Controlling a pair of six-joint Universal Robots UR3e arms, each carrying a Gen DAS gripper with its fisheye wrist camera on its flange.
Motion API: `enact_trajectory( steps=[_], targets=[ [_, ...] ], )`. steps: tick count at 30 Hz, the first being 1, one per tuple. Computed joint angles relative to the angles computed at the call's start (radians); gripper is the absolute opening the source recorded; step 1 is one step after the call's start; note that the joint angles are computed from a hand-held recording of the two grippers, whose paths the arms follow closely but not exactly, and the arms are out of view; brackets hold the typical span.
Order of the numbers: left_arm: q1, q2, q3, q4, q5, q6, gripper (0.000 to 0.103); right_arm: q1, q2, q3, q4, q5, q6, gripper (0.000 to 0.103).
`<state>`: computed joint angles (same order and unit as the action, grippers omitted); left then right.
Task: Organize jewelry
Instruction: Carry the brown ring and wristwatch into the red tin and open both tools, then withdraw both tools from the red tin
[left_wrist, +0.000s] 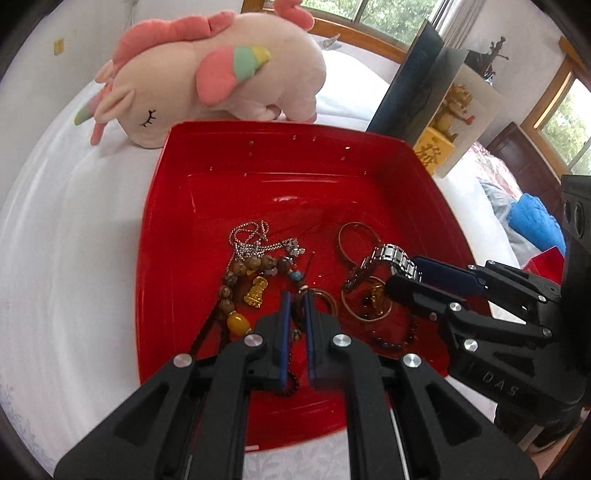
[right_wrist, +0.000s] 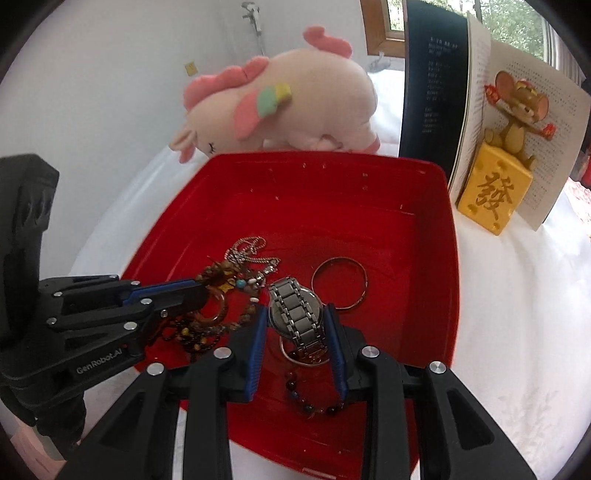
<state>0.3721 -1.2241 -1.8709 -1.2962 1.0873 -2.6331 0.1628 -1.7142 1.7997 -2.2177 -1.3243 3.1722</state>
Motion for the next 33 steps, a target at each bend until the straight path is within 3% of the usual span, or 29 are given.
enact_trajectory(
  steps=[5, 7, 13, 20, 24, 28, 33],
  targets=[
    [-0.009, -0.033, 0.002, 0.011, 0.014, -0.005, 0.007, -0.004, 0.018, -0.005, 0.002, 0.002, 0.000, 0.032],
    [-0.005, -0.030, -0.002, 0.014, 0.018, -0.009, 0.009, -0.001, 0.015, -0.006, -0.008, -0.001, 0.006, 0.038],
    [0.026, 0.018, -0.007, -0.027, 0.005, 0.022, 0.013, 0.002, -0.029, 0.009, -0.012, -0.021, 0.018, 0.039],
    [0.084, 0.113, -0.019, -0.075, -0.004, 0.050, 0.025, 0.021, -0.076, 0.010, 0.001, -0.046, 0.043, 0.047],
    [0.159, 0.190, -0.021, -0.148, -0.029, 0.093, 0.032, 0.034, -0.112, 0.015, 0.010, -0.063, 0.067, 0.052],
    [0.225, 0.279, -0.038, -0.199, -0.042, 0.137, 0.046, 0.059, -0.149, 0.022, 0.021, -0.097, 0.090, 0.055],
    [0.417, 0.425, -0.011, -0.454, -0.112, 0.320, 0.059, 0.103, -0.204, 0.035, 0.033, -0.153, 0.124, 0.069]
  ],
)
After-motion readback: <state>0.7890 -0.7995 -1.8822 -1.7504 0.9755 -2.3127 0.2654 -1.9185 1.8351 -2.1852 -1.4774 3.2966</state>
